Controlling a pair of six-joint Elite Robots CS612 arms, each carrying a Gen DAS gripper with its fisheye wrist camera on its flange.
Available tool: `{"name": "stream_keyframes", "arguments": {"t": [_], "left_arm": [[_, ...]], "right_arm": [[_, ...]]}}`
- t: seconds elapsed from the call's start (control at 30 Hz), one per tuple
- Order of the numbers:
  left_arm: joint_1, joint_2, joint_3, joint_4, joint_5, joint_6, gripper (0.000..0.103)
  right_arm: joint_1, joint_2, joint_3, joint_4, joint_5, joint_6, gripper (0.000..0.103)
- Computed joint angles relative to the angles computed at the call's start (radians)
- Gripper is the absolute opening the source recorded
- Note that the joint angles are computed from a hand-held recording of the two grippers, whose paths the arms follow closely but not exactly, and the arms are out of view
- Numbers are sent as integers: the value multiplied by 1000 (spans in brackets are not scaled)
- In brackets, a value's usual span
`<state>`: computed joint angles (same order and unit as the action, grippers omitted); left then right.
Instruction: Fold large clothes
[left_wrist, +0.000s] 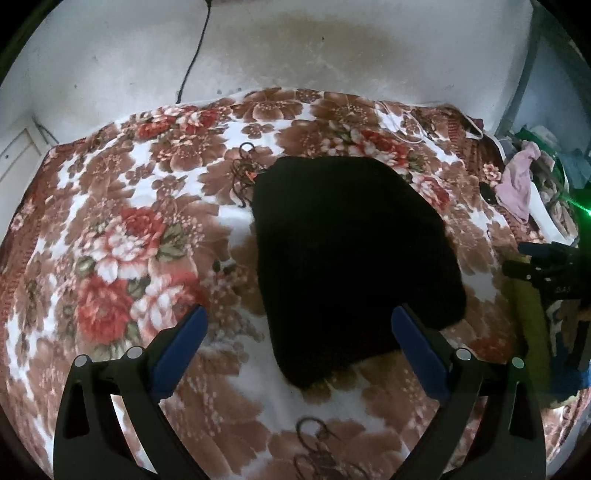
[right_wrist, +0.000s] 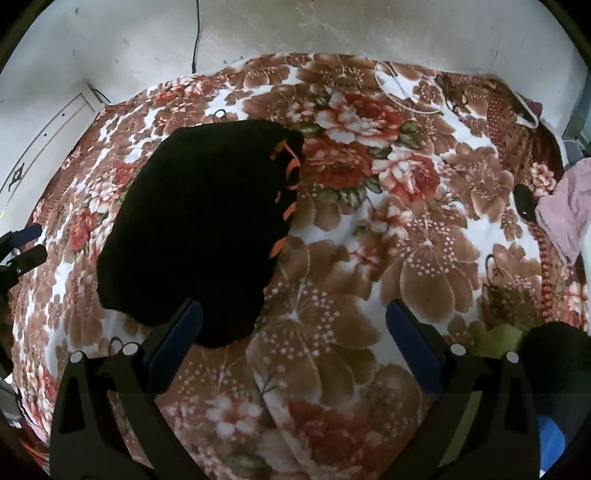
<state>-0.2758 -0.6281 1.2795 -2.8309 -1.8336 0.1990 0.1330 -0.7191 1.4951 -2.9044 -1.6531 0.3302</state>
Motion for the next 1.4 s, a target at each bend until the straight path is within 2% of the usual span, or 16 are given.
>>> {"name": "stream_keyframes", "arguments": {"t": [0.23, 0.37, 0.53, 0.63, 0.73, 0.77, 0.87, 0.9, 0.97, 1.2, 1.3, 1.37, 1.4], "left_arm": [[-3, 80, -131, 97, -39, 44, 98], [0, 139, -246, 224, -60, 81, 98], [11, 220, -403, 393, -116, 99, 98], [31, 309, -571, 567, -242, 51, 98], [35, 392, -716, 719, -275, 62, 99], [36, 406, -741, 745, -289, 65, 99], [51, 502, -911, 921, -400, 57, 99], [56, 536, -972, 986, -434, 57, 99], [61, 584, -1052, 1063, -468, 58, 99], [55, 639, -1123, 1124, -537, 66, 99], [43, 588, -1037, 1088, -499, 100, 99], [37, 542, -955, 1036, -483, 107, 90], [35, 525, -922, 1010, -476, 99, 89]], "right_arm": [[-19, 72, -113, 76, 120, -31, 98], [-33, 125, -205, 156, 215, -32, 98], [-44, 196, -328, 260, 268, -65, 98], [-59, 241, -393, 317, 349, -79, 98], [-73, 275, -426, 316, 439, -69, 98], [-78, 285, -435, 312, 469, -60, 98], [-89, 313, -459, 304, 548, -47, 99], [-97, 329, -471, 301, 601, -31, 100], [-104, 353, -494, 308, 671, -21, 100], [-107, 400, -556, 339, 756, -33, 100], [-106, 390, -545, 356, 749, -42, 99], [-101, 378, -535, 362, 717, -49, 98], [-99, 372, -524, 348, 707, -42, 95]]}}
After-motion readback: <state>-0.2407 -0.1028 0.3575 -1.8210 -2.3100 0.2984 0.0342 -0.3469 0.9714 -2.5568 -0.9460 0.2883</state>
